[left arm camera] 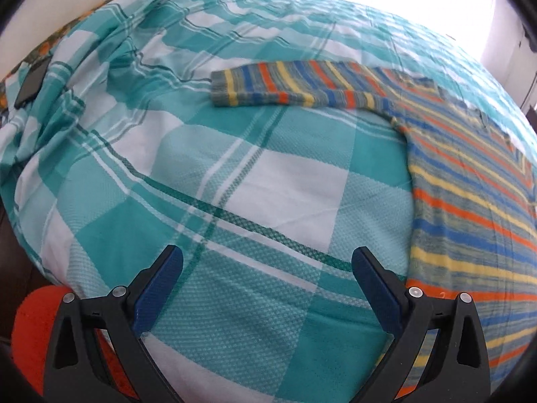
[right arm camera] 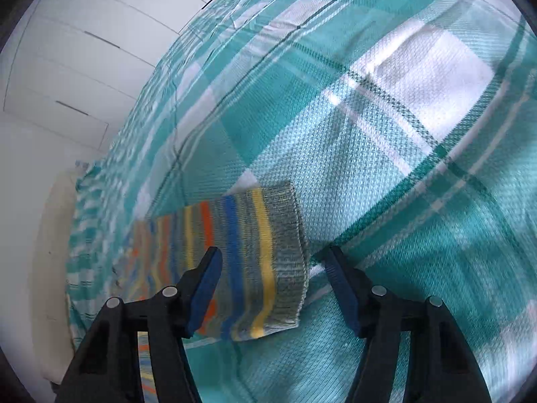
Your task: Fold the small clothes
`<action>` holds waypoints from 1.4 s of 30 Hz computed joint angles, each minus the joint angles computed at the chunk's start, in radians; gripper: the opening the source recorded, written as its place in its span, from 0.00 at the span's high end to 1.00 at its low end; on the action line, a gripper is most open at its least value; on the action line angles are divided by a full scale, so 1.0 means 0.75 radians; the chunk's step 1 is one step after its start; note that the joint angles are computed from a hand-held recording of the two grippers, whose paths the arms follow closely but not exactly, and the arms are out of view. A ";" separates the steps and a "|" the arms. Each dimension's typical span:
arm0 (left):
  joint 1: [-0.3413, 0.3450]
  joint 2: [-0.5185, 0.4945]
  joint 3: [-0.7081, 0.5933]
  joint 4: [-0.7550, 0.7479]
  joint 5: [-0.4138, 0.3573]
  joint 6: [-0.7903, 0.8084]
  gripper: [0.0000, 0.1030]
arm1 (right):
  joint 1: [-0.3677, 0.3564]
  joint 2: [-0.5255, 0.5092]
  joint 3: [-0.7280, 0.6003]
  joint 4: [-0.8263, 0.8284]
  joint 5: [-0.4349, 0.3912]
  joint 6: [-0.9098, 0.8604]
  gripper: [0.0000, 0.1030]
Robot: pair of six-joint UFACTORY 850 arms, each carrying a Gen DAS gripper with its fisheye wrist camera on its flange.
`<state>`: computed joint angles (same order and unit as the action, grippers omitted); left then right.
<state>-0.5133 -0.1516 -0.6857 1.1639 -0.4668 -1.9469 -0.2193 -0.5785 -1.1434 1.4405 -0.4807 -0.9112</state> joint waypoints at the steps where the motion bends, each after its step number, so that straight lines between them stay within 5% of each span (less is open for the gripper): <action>1: -0.002 -0.016 -0.010 -0.011 0.004 0.021 0.02 | 0.010 0.001 0.012 0.076 0.015 -0.070 0.38; 3: -0.014 -0.033 -0.020 -0.021 0.004 0.047 0.02 | 0.013 -0.007 0.004 0.062 -0.006 -0.070 0.66; 4: -0.015 -0.040 -0.025 -0.022 0.007 0.060 0.02 | 0.016 -0.025 -0.015 -0.029 -0.047 0.005 0.97; 9: -0.019 -0.025 -0.009 0.039 0.029 0.013 0.02 | 0.060 0.094 0.036 0.064 0.019 -0.101 0.96; 16: 0.048 0.012 0.047 0.176 0.159 -0.200 0.02 | 0.256 0.227 -0.131 0.050 -0.106 -0.075 0.96; 23: 0.082 0.076 0.106 0.390 0.253 -0.429 0.02 | 0.563 0.011 -0.511 -0.081 -0.174 0.173 0.96; 25: 0.087 0.086 0.115 0.406 0.265 -0.444 0.02 | 0.643 -0.133 -0.685 -0.203 -0.235 0.305 0.88; 26: 0.088 0.088 0.117 0.412 0.268 -0.450 0.02 | 0.653 -0.186 -0.742 -0.269 -0.290 0.369 0.69; 28: 0.088 0.093 0.121 0.421 0.273 -0.458 0.02 | 0.699 -0.286 -0.846 -0.466 -0.298 0.531 0.48; 31: 0.088 0.090 0.118 0.424 0.280 -0.454 0.02 | 0.688 -0.313 -0.826 -0.451 -0.258 0.559 0.48; 35: 0.076 0.046 0.081 0.321 0.258 -0.328 0.02 | 0.647 -0.347 -0.811 -0.517 -0.255 0.694 0.59; 39: 0.049 0.018 0.054 0.222 0.213 -0.193 0.02 | 0.637 -0.417 -0.830 -0.990 -0.304 1.036 0.69; 41: 0.048 0.016 0.056 0.220 0.210 -0.187 0.02 | 0.614 -0.426 -0.800 -1.213 -0.330 1.214 1.00; 42: 0.048 0.016 0.056 0.219 0.209 -0.185 0.02 | 0.595 -0.409 -0.778 -1.241 -0.311 1.232 1.00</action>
